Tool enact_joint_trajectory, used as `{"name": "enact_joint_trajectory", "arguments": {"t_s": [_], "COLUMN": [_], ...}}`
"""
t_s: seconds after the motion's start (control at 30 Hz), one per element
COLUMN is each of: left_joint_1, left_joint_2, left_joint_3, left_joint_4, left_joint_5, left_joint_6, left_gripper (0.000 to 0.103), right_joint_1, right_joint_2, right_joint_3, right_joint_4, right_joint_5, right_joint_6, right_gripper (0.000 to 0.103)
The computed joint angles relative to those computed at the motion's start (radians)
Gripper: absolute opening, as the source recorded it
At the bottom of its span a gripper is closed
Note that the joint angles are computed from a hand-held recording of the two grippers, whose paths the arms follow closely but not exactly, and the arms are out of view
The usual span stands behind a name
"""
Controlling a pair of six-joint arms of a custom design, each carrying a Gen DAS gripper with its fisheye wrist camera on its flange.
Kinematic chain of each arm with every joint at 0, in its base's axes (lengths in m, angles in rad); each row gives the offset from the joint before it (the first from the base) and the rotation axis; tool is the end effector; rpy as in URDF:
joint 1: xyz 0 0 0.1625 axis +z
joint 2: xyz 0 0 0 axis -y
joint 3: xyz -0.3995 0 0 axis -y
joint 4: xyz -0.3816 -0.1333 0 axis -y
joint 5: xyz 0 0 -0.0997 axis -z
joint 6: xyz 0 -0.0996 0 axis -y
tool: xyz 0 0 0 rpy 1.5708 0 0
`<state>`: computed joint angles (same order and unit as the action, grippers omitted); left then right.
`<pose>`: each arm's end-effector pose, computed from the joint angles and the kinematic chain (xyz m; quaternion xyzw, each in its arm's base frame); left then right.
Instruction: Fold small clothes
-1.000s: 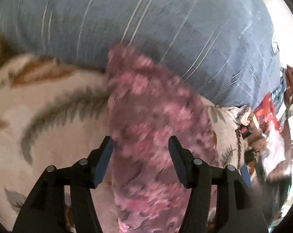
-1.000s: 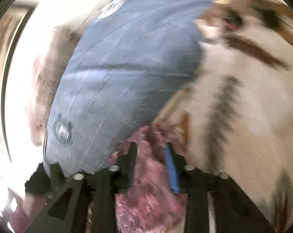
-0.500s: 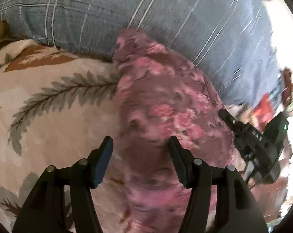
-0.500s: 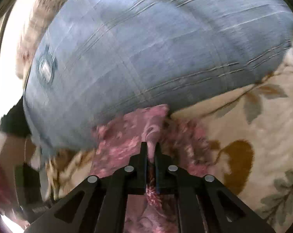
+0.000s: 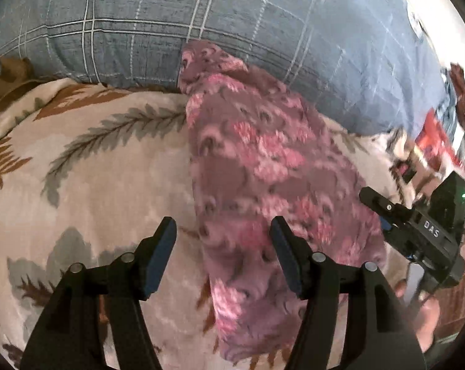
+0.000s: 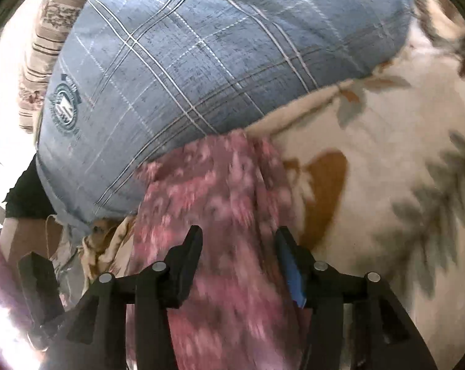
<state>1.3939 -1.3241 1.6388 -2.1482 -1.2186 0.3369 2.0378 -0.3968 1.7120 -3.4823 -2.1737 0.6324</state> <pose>0.0628 -0.6014 0.3674 0.2258 0.9499 -0.1147 0.1834 0.3358 -0.4954 -0.0642 -0.1623 -0.9025 0.3875 0.0955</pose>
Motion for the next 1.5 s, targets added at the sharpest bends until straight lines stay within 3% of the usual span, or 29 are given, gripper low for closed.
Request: {"name": "enact_joint_trajectory", "arguments": {"t_s": [0.1, 0.2, 0.27, 0.33, 0.47, 0.53, 0.6, 0.67, 0.7, 0.83, 0.9, 1.0, 1.07, 1.1, 1.13, 1.2, 1.3, 1.33, 1.43, 1.5], "left_joint_1": [0.000, -0.012, -0.017, -0.025, -0.029, -0.019, -0.012, -0.009, -0.005, 0.010, 0.020, 0.024, 0.039, 0.048, 0.056, 0.065, 0.051, 0.045, 0.031, 0.025], "left_joint_2": [-0.012, -0.018, -0.031, -0.045, -0.074, -0.083, -0.080, -0.078, -0.081, -0.092, -0.088, -0.103, -0.108, -0.111, -0.112, -0.112, -0.075, -0.057, 0.014, 0.061], "left_joint_3": [0.017, 0.045, 0.055, 0.067, 0.077, 0.074, 0.075, 0.076, 0.074, 0.072, 0.075, 0.079, 0.049, 0.031, 0.015, -0.020, -0.072, -0.089, -0.157, -0.198], "left_joint_4": [0.004, -0.022, -0.014, -0.010, 0.024, 0.056, 0.079, 0.100, 0.111, 0.146, 0.153, 0.154, 0.201, 0.222, 0.227, 0.195, 0.143, 0.136, 0.129, 0.132], "left_joint_5": [0.016, 0.031, 0.045, 0.058, 0.057, 0.029, 0.026, 0.033, 0.022, -0.007, -0.001, -0.011, -0.053, -0.081, -0.105, -0.159, -0.165, -0.156, -0.143, -0.124], "left_joint_6": [0.004, 0.005, 0.006, 0.015, 0.019, 0.013, 0.005, -0.020, -0.034, -0.056, -0.055, -0.019, 0.009, 0.019, 0.023, 0.016, -0.025, -0.039, -0.086, -0.111], "left_gripper": [0.063, 0.063, 0.063, 0.063, 0.063, 0.063, 0.064, 0.064, 0.064, 0.064, 0.064, 0.064, 0.063, 0.063, 0.063, 0.063, 0.063, 0.063, 0.064, 0.064], "right_joint_1": [0.048, 0.073, 0.068, 0.067, 0.096, 0.108, 0.120, 0.117, 0.124, 0.188, 0.182, 0.129, 0.132, 0.135, 0.141, 0.157, 0.165, 0.157, 0.115, 0.072], "right_joint_2": [0.001, 0.012, 0.009, 0.008, -0.010, -0.016, -0.020, -0.028, -0.031, -0.006, -0.008, -0.022, -0.024, -0.037, -0.047, -0.046, -0.026, -0.021, -0.002, 0.000], "right_joint_3": [-0.015, -0.019, -0.032, -0.033, 0.017, 0.049, 0.078, 0.088, 0.080, 0.048, 0.057, 0.091, 0.106, 0.111, 0.113, 0.107, 0.052, 0.027, -0.051, -0.091], "right_joint_4": [0.042, -0.026, 0.081, 0.148, 0.057, 0.016, 0.015, 0.066, 0.097, -0.042, -0.037, 0.138, 0.110, 0.122, 0.125, 0.054, -0.045, -0.048, -0.025, 0.039], "right_joint_5": [-0.075, -0.125, -0.166, -0.182, -0.176, -0.166, -0.172, -0.131, -0.134, -0.217, -0.220, -0.185, -0.180, -0.179, -0.192, -0.243, -0.279, -0.270, -0.218, -0.176], "right_joint_6": [-0.070, -0.101, -0.060, -0.031, 0.021, 0.069, 0.112, 0.117, 0.105, -0.021, 0.010, 0.162, 0.175, 0.193, 0.206, 0.173, 0.058, 0.024, -0.047, -0.023], "right_gripper": [0.013, 0.012, 0.010, 0.011, 0.024, 0.049, 0.050, 0.036, 0.007, 0.004, 0.004, 0.005, 0.005, 0.016, 0.018, 0.020, 0.035, 0.041, 0.043, 0.049]}}
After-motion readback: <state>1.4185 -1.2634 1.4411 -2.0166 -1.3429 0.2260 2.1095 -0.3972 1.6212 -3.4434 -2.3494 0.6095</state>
